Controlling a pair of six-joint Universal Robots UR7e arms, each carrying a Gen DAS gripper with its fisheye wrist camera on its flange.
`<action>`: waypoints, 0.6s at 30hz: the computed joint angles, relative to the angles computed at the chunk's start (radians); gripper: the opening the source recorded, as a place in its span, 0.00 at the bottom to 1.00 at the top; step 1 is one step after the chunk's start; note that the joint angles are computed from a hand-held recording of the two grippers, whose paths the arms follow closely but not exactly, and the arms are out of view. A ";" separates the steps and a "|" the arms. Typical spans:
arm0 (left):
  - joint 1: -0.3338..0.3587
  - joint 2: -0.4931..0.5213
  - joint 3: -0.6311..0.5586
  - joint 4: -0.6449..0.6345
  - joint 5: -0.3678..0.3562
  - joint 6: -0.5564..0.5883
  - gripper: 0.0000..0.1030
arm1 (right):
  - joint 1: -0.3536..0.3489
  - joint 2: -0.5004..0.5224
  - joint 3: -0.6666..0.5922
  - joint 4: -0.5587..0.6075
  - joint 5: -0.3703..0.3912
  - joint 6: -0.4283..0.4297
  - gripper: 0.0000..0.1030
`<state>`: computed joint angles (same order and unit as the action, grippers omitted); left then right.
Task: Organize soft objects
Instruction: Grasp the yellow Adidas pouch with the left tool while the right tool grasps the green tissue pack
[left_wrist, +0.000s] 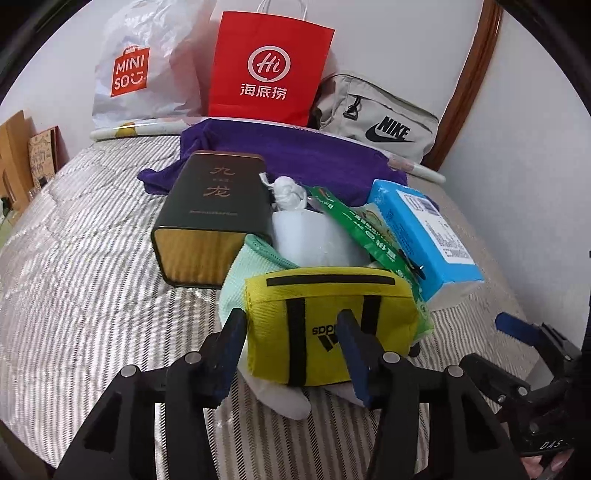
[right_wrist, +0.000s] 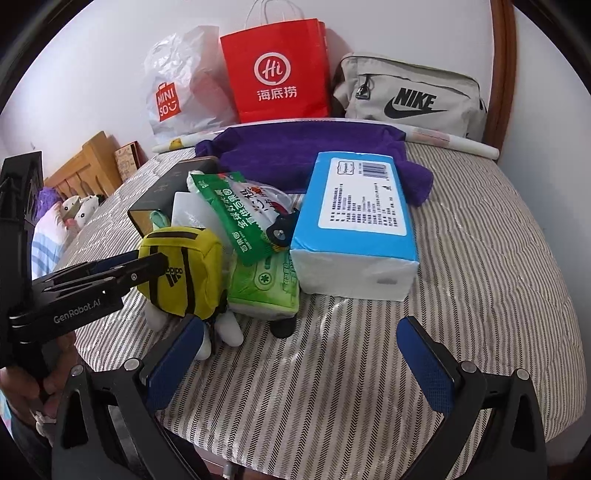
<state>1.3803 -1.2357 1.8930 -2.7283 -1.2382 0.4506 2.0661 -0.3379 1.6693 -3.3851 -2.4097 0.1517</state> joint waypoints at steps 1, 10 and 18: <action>0.004 0.007 -0.003 -0.004 -0.007 -0.005 0.47 | -0.002 0.000 -0.001 0.004 0.002 0.002 1.00; 0.041 -0.013 -0.041 0.055 -0.099 0.025 0.12 | -0.028 0.004 -0.022 0.034 0.042 0.026 1.00; 0.069 -0.015 -0.079 0.095 -0.124 0.051 0.12 | -0.055 0.030 -0.085 0.100 0.091 0.075 0.92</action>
